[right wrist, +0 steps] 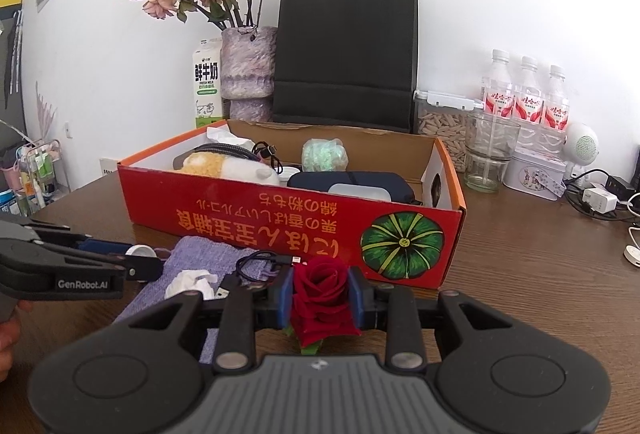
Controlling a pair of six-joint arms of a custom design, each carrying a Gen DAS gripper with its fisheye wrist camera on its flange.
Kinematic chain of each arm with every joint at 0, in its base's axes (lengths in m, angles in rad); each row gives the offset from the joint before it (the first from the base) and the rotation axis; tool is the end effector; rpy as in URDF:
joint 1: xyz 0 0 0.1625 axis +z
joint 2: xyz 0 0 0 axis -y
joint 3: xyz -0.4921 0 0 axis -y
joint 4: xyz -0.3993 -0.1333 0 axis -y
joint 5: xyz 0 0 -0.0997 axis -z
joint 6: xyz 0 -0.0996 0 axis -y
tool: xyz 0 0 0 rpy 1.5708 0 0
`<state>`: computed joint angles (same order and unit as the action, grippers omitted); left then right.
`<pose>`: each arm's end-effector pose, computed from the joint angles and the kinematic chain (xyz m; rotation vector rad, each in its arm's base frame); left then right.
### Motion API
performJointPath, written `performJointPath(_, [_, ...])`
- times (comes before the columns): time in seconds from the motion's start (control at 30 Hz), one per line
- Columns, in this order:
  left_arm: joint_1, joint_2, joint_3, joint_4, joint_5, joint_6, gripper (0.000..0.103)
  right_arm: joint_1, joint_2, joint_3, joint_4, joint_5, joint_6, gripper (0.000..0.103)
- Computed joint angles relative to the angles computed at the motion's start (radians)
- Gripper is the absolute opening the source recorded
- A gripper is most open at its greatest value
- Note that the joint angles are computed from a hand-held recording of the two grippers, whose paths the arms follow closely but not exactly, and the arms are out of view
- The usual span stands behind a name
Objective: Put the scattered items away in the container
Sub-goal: 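Grasp the small white bottle cap with the left gripper while the right gripper holds the rose, then carry the rose and white cap into the cardboard box and open both grippers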
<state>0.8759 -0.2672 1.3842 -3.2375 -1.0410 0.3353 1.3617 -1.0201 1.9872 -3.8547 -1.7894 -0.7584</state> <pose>-0.3581 -0.7164 -0.0877 1.1056 2.3561 -0.8459 -0.0160 -0.6134 0.3252 0.3842 -1.9983 1.2850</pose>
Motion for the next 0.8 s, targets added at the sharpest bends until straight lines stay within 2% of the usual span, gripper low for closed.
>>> performJointPath(0.03, [-0.001,0.000,0.002,0.000,-0.002,0.007,0.010,0.000,0.000,0.000,0.000,0.000,-0.001,0.028])
performJointPath(0.53, [-0.003,-0.004,0.013,-0.017,0.012,0.000,0.010,-0.002,0.001,-0.001,0.003,0.004,-0.003,0.028])
performJointPath(0.8, [-0.015,0.000,0.041,-0.128,0.004,0.066,0.010,0.003,0.006,0.013,-0.059,0.025,-0.024,0.028])
